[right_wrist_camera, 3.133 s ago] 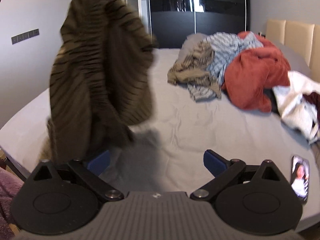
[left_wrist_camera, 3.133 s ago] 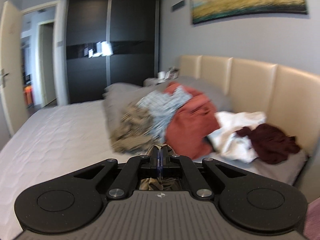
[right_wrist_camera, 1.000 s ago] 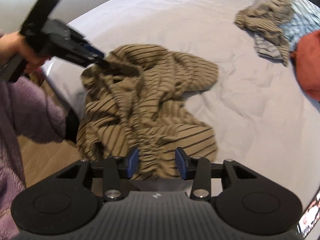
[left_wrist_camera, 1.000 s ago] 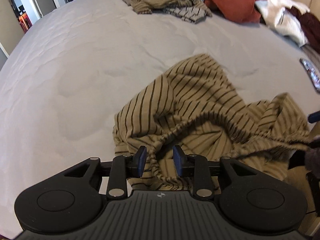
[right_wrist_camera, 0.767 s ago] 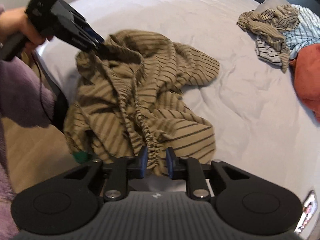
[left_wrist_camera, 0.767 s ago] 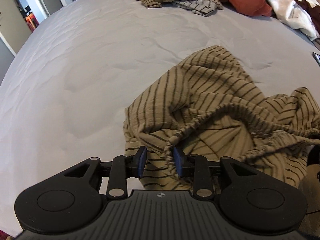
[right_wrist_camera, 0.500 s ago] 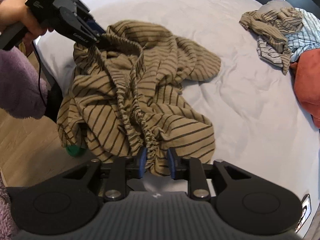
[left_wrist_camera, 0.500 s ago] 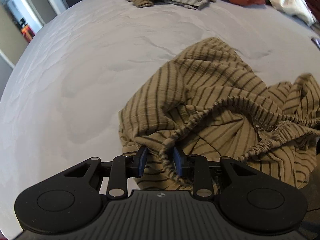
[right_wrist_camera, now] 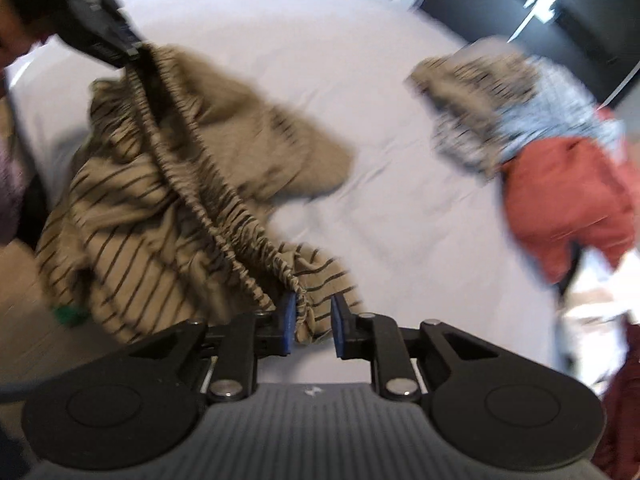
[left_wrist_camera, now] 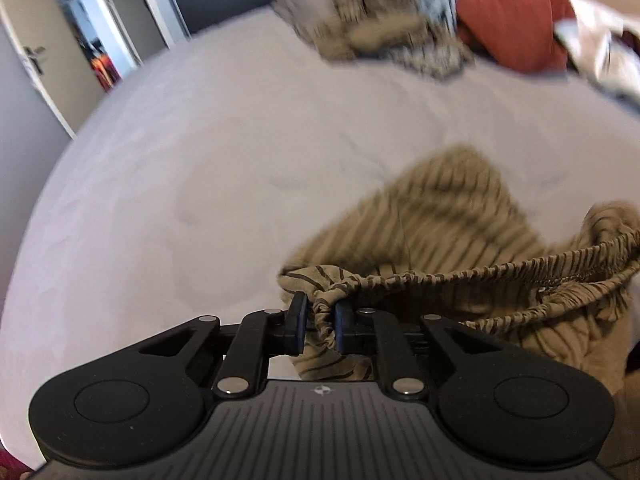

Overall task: Fold clothes
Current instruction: 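Lift the trousers by the waistband with both grippers, spreading them apart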

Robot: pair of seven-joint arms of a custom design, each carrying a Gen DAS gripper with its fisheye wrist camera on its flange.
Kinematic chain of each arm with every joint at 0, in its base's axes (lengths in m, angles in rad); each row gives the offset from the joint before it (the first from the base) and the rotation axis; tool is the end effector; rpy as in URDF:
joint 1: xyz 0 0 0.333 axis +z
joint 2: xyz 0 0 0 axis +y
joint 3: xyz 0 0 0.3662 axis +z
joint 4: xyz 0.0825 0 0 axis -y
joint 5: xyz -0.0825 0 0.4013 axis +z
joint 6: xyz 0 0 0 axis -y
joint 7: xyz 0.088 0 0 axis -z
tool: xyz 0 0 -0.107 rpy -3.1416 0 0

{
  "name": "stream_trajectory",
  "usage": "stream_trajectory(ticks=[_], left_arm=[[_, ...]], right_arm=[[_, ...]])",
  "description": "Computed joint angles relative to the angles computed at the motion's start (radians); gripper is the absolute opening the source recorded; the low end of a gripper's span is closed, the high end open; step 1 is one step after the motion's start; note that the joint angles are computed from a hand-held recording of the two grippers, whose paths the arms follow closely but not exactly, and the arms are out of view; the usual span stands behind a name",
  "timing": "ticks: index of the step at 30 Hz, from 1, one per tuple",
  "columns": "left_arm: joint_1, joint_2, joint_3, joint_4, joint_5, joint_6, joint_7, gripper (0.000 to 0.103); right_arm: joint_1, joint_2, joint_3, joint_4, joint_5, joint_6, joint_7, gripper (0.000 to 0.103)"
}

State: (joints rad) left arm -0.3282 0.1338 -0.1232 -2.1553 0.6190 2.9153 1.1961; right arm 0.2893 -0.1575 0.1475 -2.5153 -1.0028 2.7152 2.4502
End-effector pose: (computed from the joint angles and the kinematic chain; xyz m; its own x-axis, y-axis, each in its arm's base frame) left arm 0.5374 -0.2977 0.4404 -0.5136 -0.8277 -0.2261 -0.6093 0.5374 -0.5830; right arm 0.4165 0.2286 0.3990 0.2897 -0.8867 0.3604 -0.7509 -0.4440 -0.4888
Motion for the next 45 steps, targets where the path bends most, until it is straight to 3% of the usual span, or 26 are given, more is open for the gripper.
stream_trajectory(ticks=[2,4,15,22,26,30,33,40,42,45], left_arm=[[-0.012,-0.039,0.022,-0.01,0.087,0.03,-0.084,0.011],[0.004,-0.077,0.006,-0.007,0.111,0.039,-0.102,0.011],[0.108,-0.234,-0.116,0.095,-0.17,0.034,0.107,0.011],[0.199,-0.302,-0.192,0.185,-0.173,0.097,0.122,0.011],[0.192,-0.308,-0.193,0.232,-0.263,0.103,0.206,0.011],[0.215,-0.272,-0.225,0.311,-0.253,0.07,0.221,0.011],[0.2,-0.207,-0.227,0.402,-0.211,-0.001,0.212,0.011],[0.102,-0.021,-0.156,0.599,-0.139,-0.147,0.178,0.01],[0.072,0.039,-0.129,0.663,-0.139,-0.179,0.167,0.007],[0.036,0.119,-0.092,0.751,-0.161,-0.207,0.169,0.007]], right_arm=[[-0.01,-0.031,0.019,0.015,-0.079,-0.043,0.072,0.021],[-0.014,-0.059,0.03,0.029,-0.126,-0.082,0.108,0.021],[-0.017,-0.224,0.079,0.156,-0.181,-0.266,0.022,0.016],[-0.051,-0.297,0.121,0.281,-0.237,-0.321,-0.013,0.015],[-0.077,-0.327,0.149,0.336,-0.293,-0.33,-0.018,0.015],[-0.104,-0.309,0.15,0.402,-0.304,-0.33,-0.045,0.014],[-0.121,-0.259,0.137,0.458,-0.295,-0.329,-0.068,0.014],[-0.123,-0.073,0.065,0.595,-0.241,-0.315,-0.11,0.013],[-0.117,-0.024,0.054,0.626,-0.27,-0.331,-0.093,0.001],[-0.102,0.052,0.015,0.683,-0.309,-0.337,-0.074,0.001]])
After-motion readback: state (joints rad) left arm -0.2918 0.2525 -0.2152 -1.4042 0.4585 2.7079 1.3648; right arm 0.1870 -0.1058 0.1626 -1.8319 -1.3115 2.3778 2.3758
